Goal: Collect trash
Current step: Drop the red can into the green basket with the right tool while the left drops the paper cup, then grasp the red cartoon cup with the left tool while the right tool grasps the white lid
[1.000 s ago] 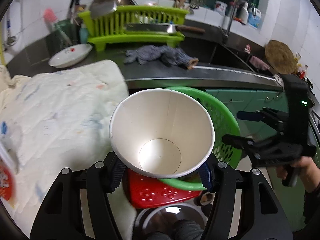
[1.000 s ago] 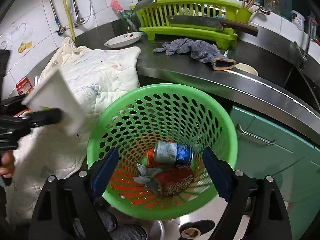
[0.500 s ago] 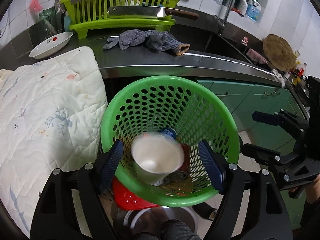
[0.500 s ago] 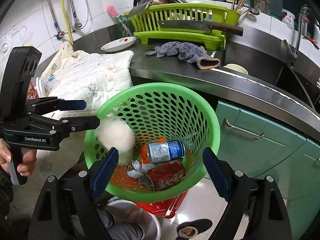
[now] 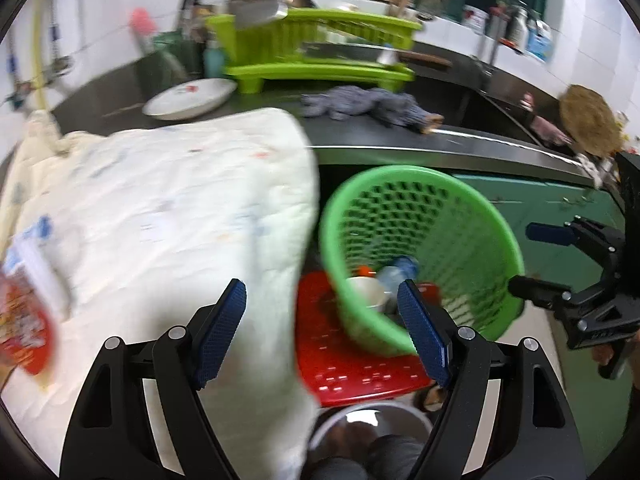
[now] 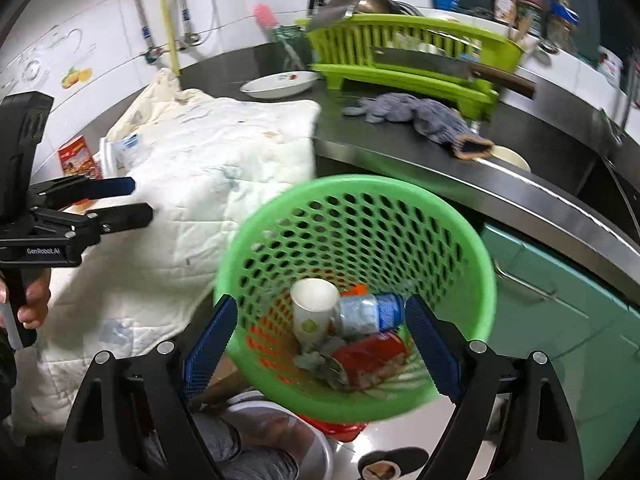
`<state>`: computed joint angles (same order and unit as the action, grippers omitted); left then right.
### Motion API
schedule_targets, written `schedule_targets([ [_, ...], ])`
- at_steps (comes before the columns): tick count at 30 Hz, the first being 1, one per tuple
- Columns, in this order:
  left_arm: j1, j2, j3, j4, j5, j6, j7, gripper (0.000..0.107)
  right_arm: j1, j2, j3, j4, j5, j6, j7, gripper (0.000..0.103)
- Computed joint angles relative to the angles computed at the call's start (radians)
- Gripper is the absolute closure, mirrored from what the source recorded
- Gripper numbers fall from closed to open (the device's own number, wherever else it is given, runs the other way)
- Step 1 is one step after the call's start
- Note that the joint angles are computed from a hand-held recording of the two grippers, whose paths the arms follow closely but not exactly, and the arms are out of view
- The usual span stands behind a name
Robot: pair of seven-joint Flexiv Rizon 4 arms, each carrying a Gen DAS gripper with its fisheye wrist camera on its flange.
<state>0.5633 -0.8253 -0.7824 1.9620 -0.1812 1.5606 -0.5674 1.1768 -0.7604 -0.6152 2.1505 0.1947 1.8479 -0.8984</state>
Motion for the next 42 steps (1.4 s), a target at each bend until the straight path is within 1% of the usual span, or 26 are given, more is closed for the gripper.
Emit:
schedule_targets([
  [4,0.051,0.015,0.014,0.011,0.021,0.086,-0.026,0.030,-0.013,-0.004,0.013,-0.053,-0.035,-0.019,-0.011,0.020],
  [7,0.078,0.022,0.040,-0.002,0.045,0.140,-0.080,0.030,-0.025,-0.012,0.023,-0.103,-0.068,-0.041,-0.013,0.020],
  [10,0.120,0.020,0.043,-0.020,0.067,0.168,-0.129,0.030,-0.046,-0.020,0.041,-0.155,-0.108,-0.060,-0.011,0.020],
  [12,0.130,0.020,0.059,-0.036,0.083,0.192,-0.161,0.030,-0.062,-0.028,0.056,-0.192,-0.135,-0.073,-0.008,0.020],
  [13,0.128,0.020,0.079,-0.050,0.088,0.215,-0.180,0.030,-0.072,-0.031,0.066,-0.209,-0.149,-0.079,-0.005,0.020],
  [14,0.131,0.019,0.088,-0.058,0.097,0.222,-0.195,0.030,-0.085,-0.034,0.079,-0.227,-0.165,-0.085,-0.004,0.020],
  [16,0.136,0.017,0.109,-0.087,0.103,0.209,-0.224,0.029,-0.109,-0.043,0.103,-0.270,-0.196,-0.099,0.002,0.020],
  [18,0.130,0.008,0.135,-0.123,0.104,0.191,-0.255,0.023,-0.138,-0.050,0.133,-0.312,-0.230,-0.114,0.007,0.020],
  [21,0.111,-0.012,0.168,-0.178,0.103,0.161,-0.273,0.023,-0.178,-0.064,0.174,-0.378,-0.281,-0.138,0.019,0.020],
  [26,0.059,-0.049,0.214,-0.266,0.083,0.108,-0.239,0.023,-0.235,-0.091,0.231,-0.480,-0.369,-0.186,0.043,0.021],
  [28,0.043,-0.064,0.222,-0.296,0.067,0.079,-0.213,0.023,-0.267,-0.103,0.266,-0.524,-0.405,-0.206,0.051,0.021],
  [30,0.026,-0.075,0.234,-0.316,0.047,0.073,-0.191,0.023,-0.296,-0.118,0.297,-0.568,-0.439,-0.227,0.061,0.022],
  [36,0.038,-0.098,0.200,-0.339,-0.004,0.039,-0.117,0.024,-0.380,-0.167,0.400,-0.697,-0.528,-0.293,0.080,0.024],
  [37,0.043,-0.101,0.190,-0.338,-0.009,0.039,-0.102,0.025,-0.390,-0.174,0.413,-0.714,-0.540,-0.302,0.081,0.024],
  [38,0.043,-0.104,0.187,-0.339,-0.012,0.039,-0.089,0.028,-0.403,-0.184,0.431,-0.736,-0.552,-0.312,0.080,0.024],
  [39,0.045,-0.106,0.182,-0.341,-0.017,0.031,-0.077,0.035,-0.412,-0.190,0.443,-0.750,-0.562,-0.316,0.081,0.024],
  [40,0.045,-0.107,0.180,-0.345,-0.025,0.019,-0.066,0.039,-0.420,-0.198,0.456,-0.765,-0.570,-0.323,0.080,0.024],
  [42,0.054,-0.110,0.166,-0.344,-0.043,0.011,-0.044,0.040,-0.435,-0.212,0.481,-0.796,-0.585,-0.340,0.077,0.025],
])
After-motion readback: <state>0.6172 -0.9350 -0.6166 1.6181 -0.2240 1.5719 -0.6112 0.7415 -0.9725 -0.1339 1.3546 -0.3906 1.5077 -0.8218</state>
